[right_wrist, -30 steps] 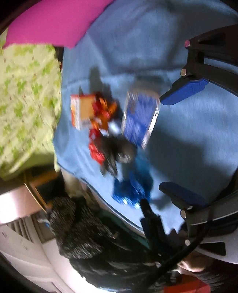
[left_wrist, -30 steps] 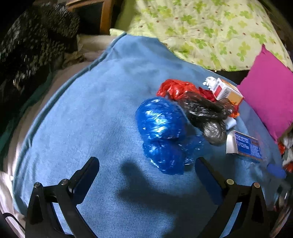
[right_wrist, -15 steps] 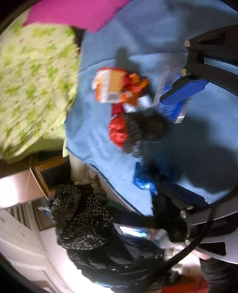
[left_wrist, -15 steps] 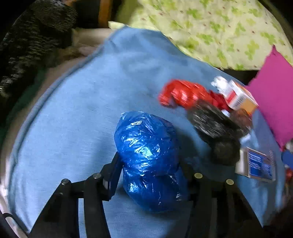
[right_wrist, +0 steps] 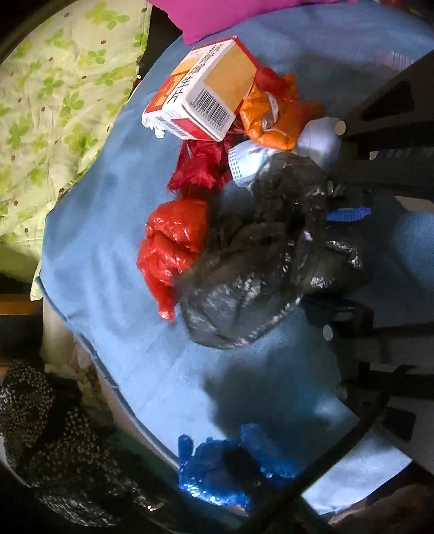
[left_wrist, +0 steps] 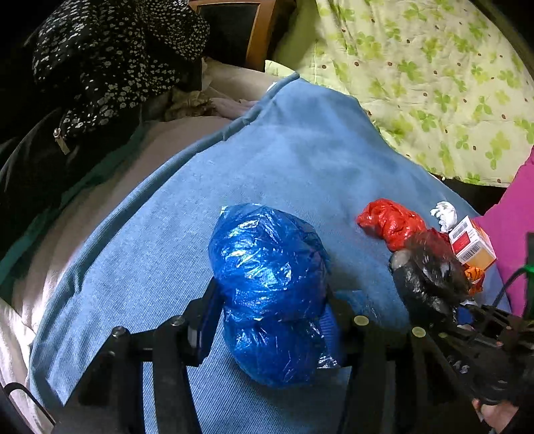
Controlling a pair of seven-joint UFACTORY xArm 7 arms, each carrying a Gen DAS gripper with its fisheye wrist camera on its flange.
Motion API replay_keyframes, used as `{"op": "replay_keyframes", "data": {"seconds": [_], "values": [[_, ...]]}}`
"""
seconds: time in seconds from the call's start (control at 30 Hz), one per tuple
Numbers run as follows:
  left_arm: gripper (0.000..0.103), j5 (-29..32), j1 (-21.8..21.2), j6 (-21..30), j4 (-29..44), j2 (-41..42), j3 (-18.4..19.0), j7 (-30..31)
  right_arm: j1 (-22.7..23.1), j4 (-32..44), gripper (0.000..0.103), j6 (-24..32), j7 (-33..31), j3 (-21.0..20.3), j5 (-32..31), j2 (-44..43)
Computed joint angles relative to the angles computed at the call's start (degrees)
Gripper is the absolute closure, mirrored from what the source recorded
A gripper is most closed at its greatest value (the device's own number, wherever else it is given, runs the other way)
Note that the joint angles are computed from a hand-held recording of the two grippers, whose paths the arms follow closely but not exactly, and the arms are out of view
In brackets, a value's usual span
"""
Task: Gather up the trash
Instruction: 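Grasp the blue bag with the left tool while the right tool grasps the black bag, then carry both bags over the red mesh basket with both tools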
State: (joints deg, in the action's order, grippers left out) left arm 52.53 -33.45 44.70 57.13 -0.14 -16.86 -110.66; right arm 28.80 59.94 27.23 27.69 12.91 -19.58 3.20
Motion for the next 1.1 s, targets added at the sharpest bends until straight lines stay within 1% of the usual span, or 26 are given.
{"op": "replay_keyframes", "data": {"seconds": [0.1, 0.17, 0.23, 0.37, 0.43, 0.57, 0.63, 0.7, 0.8, 1.0, 1.1], "values": [[0.047, 0.24, -0.16, 0.05, 0.00, -0.03, -0.16, 0.06, -0.47, -3.69, 0.068, -3.85, 0.91, 0.11, 0.08, -4.87], [0.047, 0.67, -0.38, 0.07, 0.33, 0.18, -0.30, 0.40, -1.22, -6.86, 0.068, -6.39, 0.60, 0.41, 2.17, -9.31], [0.047, 1.36, -0.70, 0.21, 0.68, 0.36, -0.46, 0.87, -1.77, -10.48, 0.068, -8.09, -0.75, 0.31, 5.81, -14.52], [0.047, 3.54, -2.17, 1.05, 2.60, 1.49, -1.02, 2.05, -3.53, -16.64, 0.068, -8.88, -1.82, 0.76, 10.20, -23.80], [0.047, 4.78, -3.24, 1.26, 3.79, 2.03, -1.30, 3.04, -4.11, -20.19, 0.068, -8.60, -2.39, 0.24, 12.24, -29.13], [0.047, 6.17, -6.05, 3.83, 7.70, 3.92, -1.83, 6.19, -5.53, -27.11, 0.068, -6.15, -2.51, -0.47, 15.44, -40.56], [0.047, 5.85, -7.35, 4.33, 9.45, 4.57, -1.83, 7.66, -6.54, -29.11, 0.068, -5.42, -2.69, -1.05, 16.60, -43.88], [0.047, 5.65, -8.54, 4.80, 11.08, 5.11, -1.78, 8.62, -7.27, -32.14, 0.068, -3.41, -2.65, -1.82, 17.77, -49.24], [0.047, 6.36, -10.68, 6.68, 14.71, 6.63, -1.82, 10.38, -8.30, -35.97, 0.068, -1.17, -2.75, -3.25, 19.47, -55.53], [0.047, 7.79, -15.79, 7.63, 24.61, 12.05, -0.81, 15.68, -11.99, -41.17, 0.068, 4.88, -3.43, -5.31, 20.64, -67.89], [0.047, 8.43, -19.12, 7.67, 30.99, 16.19, 0.33, 19.35, -14.49, -43.63, 0.068, 9.37, -4.23, -7.11, 20.80, -75.16]]}}
